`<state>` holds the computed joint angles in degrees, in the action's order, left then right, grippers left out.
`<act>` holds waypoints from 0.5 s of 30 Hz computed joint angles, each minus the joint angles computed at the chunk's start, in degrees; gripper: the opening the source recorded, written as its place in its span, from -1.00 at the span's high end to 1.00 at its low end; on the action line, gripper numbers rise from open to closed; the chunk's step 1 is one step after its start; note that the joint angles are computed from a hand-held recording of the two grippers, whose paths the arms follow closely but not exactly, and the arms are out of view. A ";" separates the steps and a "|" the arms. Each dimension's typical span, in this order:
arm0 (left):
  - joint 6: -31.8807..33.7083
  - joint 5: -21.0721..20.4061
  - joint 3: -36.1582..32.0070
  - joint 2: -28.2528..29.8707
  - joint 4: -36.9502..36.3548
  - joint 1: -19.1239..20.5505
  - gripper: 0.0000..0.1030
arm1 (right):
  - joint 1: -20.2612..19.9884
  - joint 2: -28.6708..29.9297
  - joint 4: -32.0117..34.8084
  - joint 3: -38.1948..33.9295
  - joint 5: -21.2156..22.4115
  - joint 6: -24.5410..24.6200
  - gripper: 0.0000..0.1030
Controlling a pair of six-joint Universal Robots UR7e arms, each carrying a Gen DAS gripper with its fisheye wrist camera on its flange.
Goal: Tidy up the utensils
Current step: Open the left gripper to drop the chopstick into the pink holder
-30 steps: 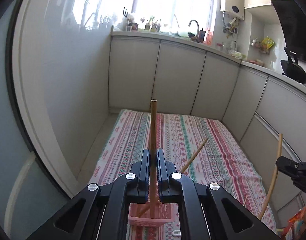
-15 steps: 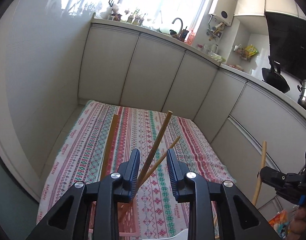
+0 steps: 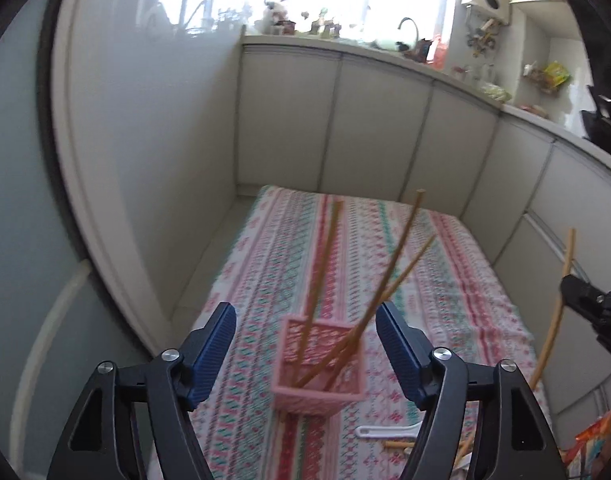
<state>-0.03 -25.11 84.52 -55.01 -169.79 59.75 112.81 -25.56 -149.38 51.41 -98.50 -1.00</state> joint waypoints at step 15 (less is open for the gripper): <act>-30.58 0.09 2.89 -8.67 27.28 3.82 -0.63 | 6.65 16.36 -11.99 -19.94 -4.71 -9.34 0.84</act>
